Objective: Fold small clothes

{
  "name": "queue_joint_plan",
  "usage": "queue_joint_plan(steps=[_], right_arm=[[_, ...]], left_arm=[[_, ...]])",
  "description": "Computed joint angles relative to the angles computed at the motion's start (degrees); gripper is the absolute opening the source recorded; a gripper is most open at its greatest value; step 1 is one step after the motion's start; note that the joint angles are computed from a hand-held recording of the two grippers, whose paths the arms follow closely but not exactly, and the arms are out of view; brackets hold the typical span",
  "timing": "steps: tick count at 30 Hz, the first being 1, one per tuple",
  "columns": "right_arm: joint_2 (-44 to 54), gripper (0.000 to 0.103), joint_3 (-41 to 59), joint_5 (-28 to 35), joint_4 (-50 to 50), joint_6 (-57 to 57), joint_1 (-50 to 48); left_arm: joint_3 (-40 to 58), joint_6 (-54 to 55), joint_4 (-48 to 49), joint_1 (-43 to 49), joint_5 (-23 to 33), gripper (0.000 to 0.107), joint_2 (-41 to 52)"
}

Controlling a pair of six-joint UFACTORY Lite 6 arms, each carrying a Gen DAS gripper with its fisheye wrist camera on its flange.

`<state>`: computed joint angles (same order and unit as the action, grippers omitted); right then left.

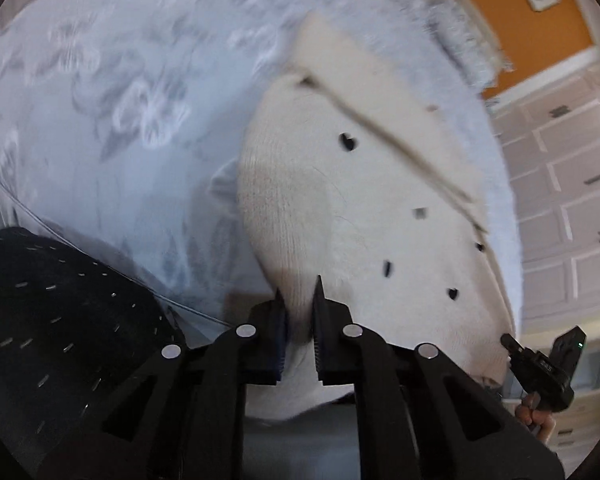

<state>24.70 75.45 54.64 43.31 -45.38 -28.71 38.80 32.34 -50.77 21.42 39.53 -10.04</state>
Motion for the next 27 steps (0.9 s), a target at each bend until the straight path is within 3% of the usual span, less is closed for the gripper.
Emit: queue_joint_plan(steps=[3, 7, 10, 13, 16, 18, 21, 23, 26, 27], right_arm=[[-6.55, 0.008, -2.77, 5.74, 2.31, -5.09, -4.97], [-13.56, 0.007, -6.06, 11.74, -0.38, -5.69, -11.14], [-19.90, 0.007, -12.29, 13.88, -5.39, -7.79, -14.56], [-24.30, 0.007, -16.33, 19.53, -12.38, -11.64, -18.79], [-28.72, 0.007, -17.34, 26.75, -17.57, -14.55, -22.95], [-28.53, 0.007, -13.12, 30.86, -16.69, -13.83, -23.69], [-19.56, 0.007, 0.49, 33.63, -8.07, -9.97, -20.80], [-8.04, 0.008, 12.48, 31.46, -0.22, -5.25, -17.53], [9.95, 0.013, 26.84, 17.39, 10.10, 6.54, -11.36], [15.05, 0.022, 31.87, 13.21, 9.13, 9.19, -9.43]], left_arm=[[-1.28, -1.09, 5.15, 4.87, 9.12, 0.003, -10.35], [-4.21, -1.68, 9.17, 9.15, 17.04, 0.003, -18.88], [-8.17, -4.19, 12.51, 11.59, 25.19, 0.003, -27.34], [-9.99, -4.09, 15.27, 17.35, 38.04, 0.003, -36.25], [-7.02, -5.38, 15.28, 19.54, 43.31, 0.003, -37.39], [0.28, -8.78, 13.48, 15.67, 39.31, 0.003, -28.60], [13.74, -6.66, 9.57, 8.57, 25.73, 0.003, -10.66], [21.52, -6.56, 4.88, 3.44, 13.81, 0.006, 1.34], [33.72, -10.16, 9.78, -3.64, 0.57, 0.013, 19.33], [37.14, -12.70, 13.07, -4.70, -1.31, 0.016, 24.12]])
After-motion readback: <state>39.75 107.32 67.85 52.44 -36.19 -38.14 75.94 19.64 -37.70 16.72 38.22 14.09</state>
